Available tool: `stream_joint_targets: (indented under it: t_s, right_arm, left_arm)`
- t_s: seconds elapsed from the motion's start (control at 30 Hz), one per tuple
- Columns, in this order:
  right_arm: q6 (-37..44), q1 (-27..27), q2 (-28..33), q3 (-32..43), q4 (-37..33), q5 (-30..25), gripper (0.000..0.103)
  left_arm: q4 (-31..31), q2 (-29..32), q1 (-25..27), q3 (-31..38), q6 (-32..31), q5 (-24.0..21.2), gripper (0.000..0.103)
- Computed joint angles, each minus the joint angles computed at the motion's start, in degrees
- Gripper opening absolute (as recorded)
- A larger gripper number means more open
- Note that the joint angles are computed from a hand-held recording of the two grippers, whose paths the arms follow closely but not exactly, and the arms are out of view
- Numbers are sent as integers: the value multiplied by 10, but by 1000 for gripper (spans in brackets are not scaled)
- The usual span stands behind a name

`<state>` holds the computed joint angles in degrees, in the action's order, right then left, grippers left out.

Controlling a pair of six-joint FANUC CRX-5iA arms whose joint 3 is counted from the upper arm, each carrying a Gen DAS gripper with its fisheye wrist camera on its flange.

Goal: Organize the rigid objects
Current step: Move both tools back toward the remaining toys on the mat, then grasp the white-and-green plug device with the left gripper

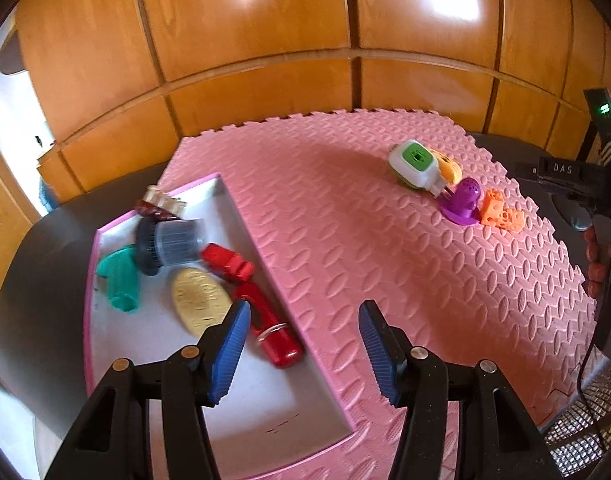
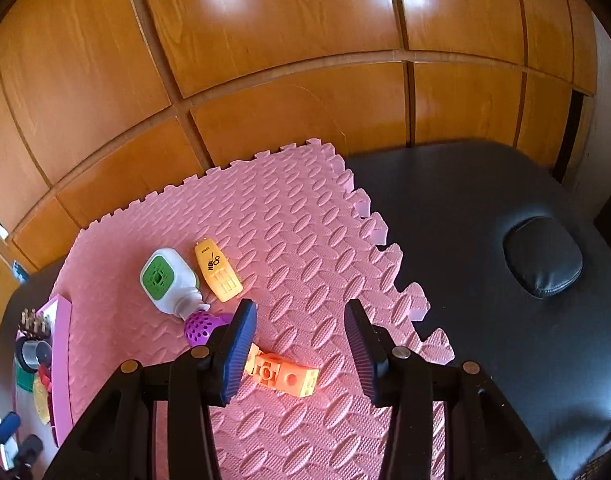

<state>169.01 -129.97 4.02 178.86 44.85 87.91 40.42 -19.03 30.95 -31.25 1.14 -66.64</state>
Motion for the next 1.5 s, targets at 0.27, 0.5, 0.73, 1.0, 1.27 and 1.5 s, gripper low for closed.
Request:
stream_joint_targets:
  t_s: [0.27,0.5,0.73,1.0,1.27,1.5]
  right_arm:
    - [-41,-8,25,23,-14,-19,46]
    - [-59,-9,35,30,-17,-27,46]
    - [-56,-14,40,35,-22,-46,46]
    - [-57,-18,47,43,-27,-67,46]
    - [-66,-25,58,56,-34,-89,46]
    - [-62,-32,58,59,-42,-100,46]
  left_arm:
    - [-25,14,-47,16,43,-13,57]
    - [-59,56,-111,53,140,-20,57]
    - [-61,122,-181,114,256,-47,67]
    - [-64,192,-256,175,377,-35,72]
    - [-74,239,-305,218,465,-10,72]
    - [-83,272,-333,236,510,4,72]
